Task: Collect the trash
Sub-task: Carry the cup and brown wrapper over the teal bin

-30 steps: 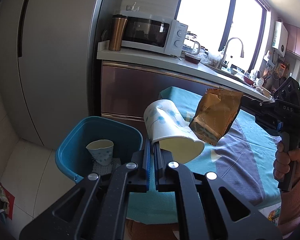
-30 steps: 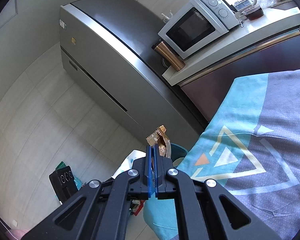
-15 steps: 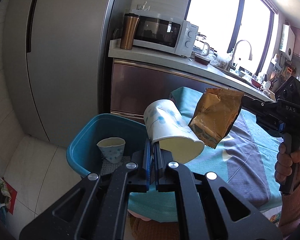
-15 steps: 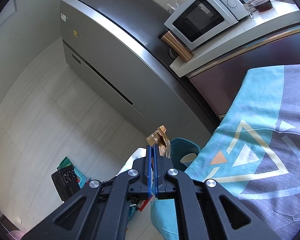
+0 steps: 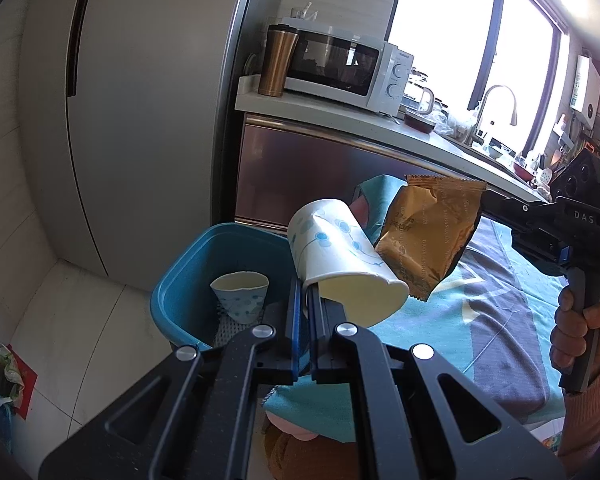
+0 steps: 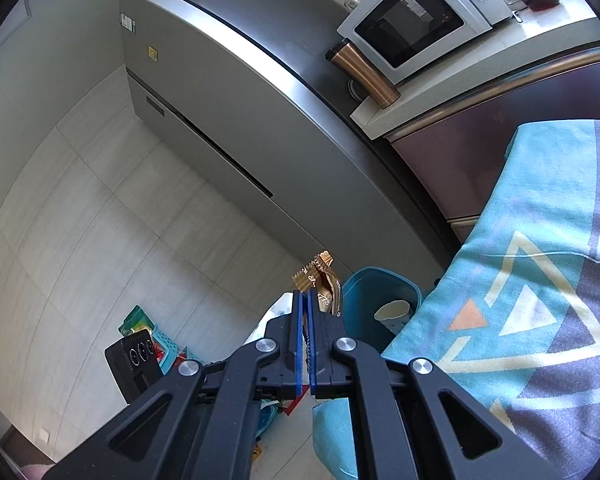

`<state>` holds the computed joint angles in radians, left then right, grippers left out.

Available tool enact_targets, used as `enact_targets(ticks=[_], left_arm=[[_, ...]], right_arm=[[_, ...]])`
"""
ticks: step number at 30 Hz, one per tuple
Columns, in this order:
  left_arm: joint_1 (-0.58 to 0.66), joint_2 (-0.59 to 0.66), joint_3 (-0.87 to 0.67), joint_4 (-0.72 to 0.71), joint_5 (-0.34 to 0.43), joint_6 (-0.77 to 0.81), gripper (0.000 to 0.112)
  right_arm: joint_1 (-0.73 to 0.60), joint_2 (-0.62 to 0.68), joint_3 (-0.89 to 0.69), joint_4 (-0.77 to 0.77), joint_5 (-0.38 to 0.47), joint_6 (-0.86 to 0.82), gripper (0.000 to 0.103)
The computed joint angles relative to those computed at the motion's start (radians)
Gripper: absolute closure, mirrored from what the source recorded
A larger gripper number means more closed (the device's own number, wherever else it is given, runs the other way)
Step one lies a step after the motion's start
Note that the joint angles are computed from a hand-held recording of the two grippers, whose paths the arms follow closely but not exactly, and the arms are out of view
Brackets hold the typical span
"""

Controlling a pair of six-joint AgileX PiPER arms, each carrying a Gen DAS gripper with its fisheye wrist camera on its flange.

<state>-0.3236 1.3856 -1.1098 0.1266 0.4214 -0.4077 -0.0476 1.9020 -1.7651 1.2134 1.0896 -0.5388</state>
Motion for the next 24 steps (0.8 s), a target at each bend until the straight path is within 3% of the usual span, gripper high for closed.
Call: enact_targets(ticks=[24], left_arm=[[0.113, 0.053, 0.02, -0.078, -0.012, 0.097, 0.109]], right_arm=[[0.102, 0.121, -0.157, -0.098, -0.013, 0.129, 0.102]])
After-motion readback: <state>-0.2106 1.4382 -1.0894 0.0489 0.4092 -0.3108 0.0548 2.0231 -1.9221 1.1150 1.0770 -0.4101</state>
